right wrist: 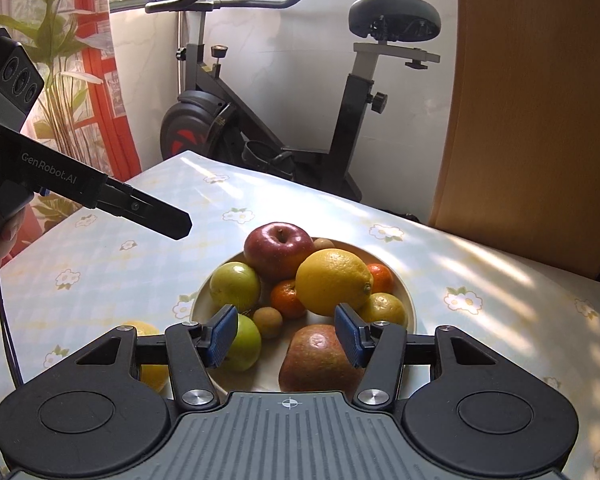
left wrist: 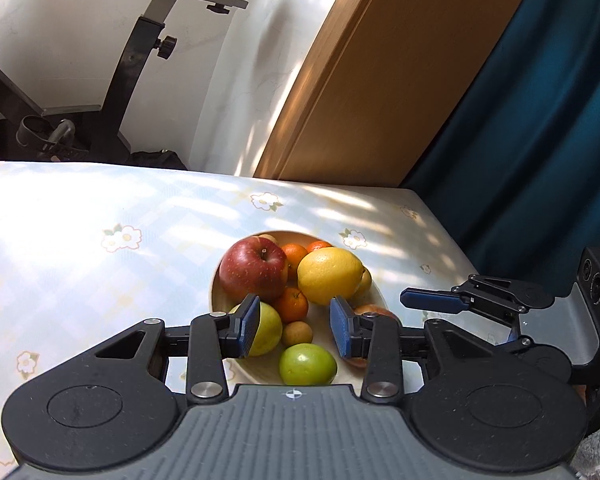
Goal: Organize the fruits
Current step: 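Open both grippers to release the lemon on the plate, then move both tools from the plate to the remaining lemon on the table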
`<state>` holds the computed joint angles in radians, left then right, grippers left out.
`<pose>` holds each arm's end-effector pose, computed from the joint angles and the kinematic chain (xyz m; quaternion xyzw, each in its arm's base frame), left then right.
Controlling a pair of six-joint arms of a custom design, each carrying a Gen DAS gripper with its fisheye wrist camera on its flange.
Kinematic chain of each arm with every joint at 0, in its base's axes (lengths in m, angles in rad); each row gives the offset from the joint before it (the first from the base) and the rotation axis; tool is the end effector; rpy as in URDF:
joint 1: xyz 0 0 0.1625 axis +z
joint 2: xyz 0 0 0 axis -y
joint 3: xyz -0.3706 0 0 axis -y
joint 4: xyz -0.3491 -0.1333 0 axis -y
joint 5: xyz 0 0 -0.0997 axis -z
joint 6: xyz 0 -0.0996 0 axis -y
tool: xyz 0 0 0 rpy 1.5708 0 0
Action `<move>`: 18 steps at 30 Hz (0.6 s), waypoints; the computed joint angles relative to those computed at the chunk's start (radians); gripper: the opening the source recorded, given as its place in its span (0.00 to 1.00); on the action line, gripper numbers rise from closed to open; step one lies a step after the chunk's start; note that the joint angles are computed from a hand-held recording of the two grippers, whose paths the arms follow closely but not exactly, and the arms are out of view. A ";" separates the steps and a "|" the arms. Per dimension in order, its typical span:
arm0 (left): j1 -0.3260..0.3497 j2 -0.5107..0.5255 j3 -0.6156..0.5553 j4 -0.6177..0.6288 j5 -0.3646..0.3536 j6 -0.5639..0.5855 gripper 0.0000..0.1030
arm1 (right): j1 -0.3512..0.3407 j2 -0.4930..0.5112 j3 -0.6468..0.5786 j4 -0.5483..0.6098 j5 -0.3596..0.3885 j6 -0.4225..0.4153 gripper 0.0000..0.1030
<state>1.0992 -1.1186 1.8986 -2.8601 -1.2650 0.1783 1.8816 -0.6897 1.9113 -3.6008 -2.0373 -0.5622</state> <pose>-0.1014 -0.5583 0.2160 0.2690 0.9187 -0.2678 0.1094 0.2490 -0.4857 0.0809 0.2958 -0.8491 0.3530 0.2588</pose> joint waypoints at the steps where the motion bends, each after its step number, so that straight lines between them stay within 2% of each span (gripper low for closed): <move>1: 0.011 -0.020 0.014 0.007 -0.004 -0.001 0.39 | 0.004 0.003 0.005 -0.004 -0.001 0.003 0.49; 11: 0.080 -0.106 0.097 0.020 -0.005 -0.014 0.39 | 0.025 0.042 0.052 -0.019 0.017 0.073 0.49; 18: 0.111 -0.127 0.124 0.015 -0.067 -0.045 0.39 | 0.037 0.083 0.042 0.019 0.000 0.069 0.49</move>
